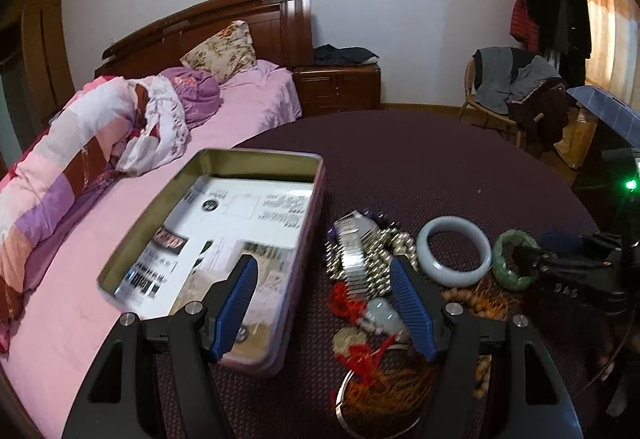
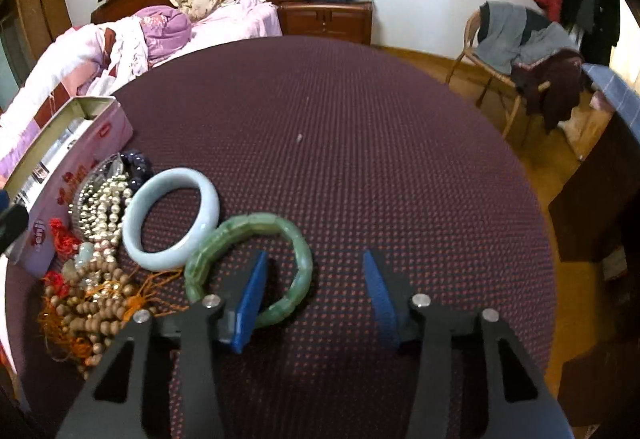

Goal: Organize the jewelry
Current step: 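Grasp the green jade bangle with the right tool while the left tool grasps the white bangle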

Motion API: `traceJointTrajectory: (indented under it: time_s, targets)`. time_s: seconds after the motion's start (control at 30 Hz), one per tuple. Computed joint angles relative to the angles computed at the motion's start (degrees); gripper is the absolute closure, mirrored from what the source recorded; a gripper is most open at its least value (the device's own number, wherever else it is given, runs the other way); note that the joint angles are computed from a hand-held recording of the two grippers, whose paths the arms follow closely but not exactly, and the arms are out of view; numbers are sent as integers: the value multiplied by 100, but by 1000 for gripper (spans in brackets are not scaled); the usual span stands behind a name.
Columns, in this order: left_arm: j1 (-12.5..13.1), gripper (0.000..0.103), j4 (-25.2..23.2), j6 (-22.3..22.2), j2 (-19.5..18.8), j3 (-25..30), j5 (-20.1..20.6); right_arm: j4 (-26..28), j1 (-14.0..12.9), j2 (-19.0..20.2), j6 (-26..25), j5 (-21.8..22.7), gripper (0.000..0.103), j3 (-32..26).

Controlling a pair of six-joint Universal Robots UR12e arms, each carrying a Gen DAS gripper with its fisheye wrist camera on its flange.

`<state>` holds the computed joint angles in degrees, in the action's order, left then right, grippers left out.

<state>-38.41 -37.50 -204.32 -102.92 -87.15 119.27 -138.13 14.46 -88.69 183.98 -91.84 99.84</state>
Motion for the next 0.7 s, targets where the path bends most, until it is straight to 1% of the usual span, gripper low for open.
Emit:
traceJointTrajectory:
  time_s: [0.03,0.07,0.1,0.13,0.2,0.3,0.37,0.43,0.5,0.57,0.67,0.7]
  targets:
    - [3,34,-15,27,-35,52,-57,-14,10,11,-49,-53,60,-12]
    - [7,34,-7,68,-65,94,-126,-50,-22,-9,-62,28,84,8]
    - [6,34,-12,124,-108,152,-195,-60,-45,-26,-74,62,94,27]
    - [7,34,-30,163,-135,187,-230,-99,-52,-30,-88,62,94,46]
    - [19,34,-41,226,-213,288,-415,-160,-139,-97,-35,253,94,128]
    - [40,34,-214,257,-347,488,-678,-290,-218,-161,-18,305,94,219]
    - [42,34,-256,301,-428,589,-788,-297,-267,-194,-12,405,94,263]
    - [45,34,-424,338,-519,726,-902,-236,-268,-162,28,484,94,222]
    - [53,42,-497,368,-581,820,-1079,-209,-268,-150,31,532,94,189]
    - [58,62,-679,427,-683,963,-1161,-169,-242,-88,75,564,93,115]
    - [105,73,-982,351,-785,1110,-1404,-180,-220,-73,62,571,93,104]
    - [104,74,-1011,350,-805,1130,-1429,-184,-205,-67,36,549,92,100]
